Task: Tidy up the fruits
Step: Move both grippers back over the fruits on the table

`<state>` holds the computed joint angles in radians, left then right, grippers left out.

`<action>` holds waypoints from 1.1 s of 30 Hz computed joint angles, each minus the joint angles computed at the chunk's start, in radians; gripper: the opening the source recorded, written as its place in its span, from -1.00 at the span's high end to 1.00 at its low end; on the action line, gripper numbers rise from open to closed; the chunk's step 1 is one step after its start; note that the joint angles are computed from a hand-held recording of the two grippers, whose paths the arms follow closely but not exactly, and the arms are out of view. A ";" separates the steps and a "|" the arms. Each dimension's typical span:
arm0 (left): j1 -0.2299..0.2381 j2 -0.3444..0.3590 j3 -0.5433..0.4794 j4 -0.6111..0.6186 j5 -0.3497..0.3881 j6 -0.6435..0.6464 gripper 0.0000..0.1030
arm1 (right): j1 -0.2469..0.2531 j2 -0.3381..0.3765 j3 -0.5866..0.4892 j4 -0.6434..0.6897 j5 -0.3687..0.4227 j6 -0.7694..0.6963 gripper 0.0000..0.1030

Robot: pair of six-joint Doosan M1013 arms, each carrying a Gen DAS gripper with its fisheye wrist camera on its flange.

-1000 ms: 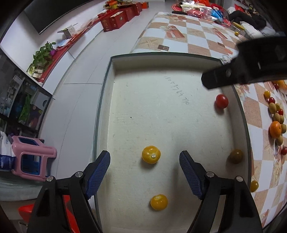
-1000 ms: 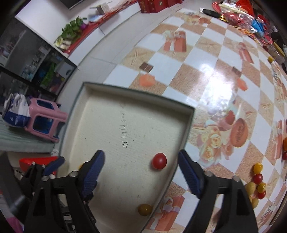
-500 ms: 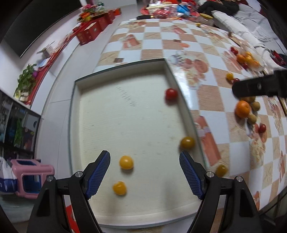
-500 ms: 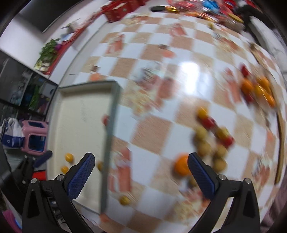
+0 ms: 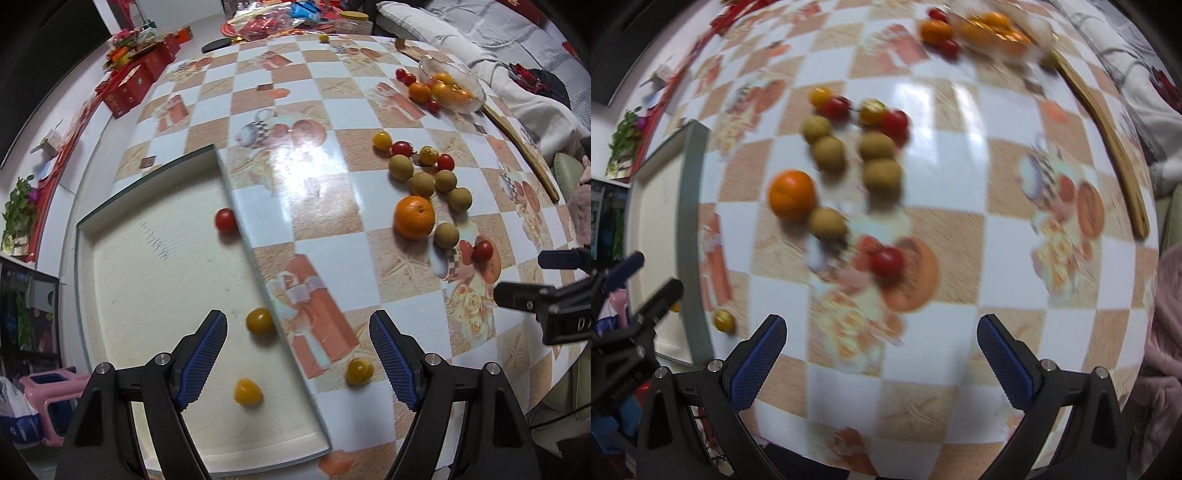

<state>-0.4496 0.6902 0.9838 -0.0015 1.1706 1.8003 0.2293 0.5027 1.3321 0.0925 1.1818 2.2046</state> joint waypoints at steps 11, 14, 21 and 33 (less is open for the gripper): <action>-0.034 0.078 -0.097 -0.027 0.060 0.091 -0.57 | 0.006 -0.028 0.078 -0.039 -0.036 -0.029 -1.00; -0.039 0.096 -0.117 -0.055 0.068 0.116 -0.57 | 0.019 -0.034 0.089 -0.061 -0.065 -0.050 -0.93; -0.050 0.124 -0.157 -0.098 0.066 0.160 -0.57 | 0.032 -0.047 0.118 -0.071 -0.134 -0.082 -0.36; -0.067 0.174 -0.225 -0.094 0.077 0.142 -0.57 | 0.030 0.003 0.066 -0.082 -0.197 -0.115 -0.22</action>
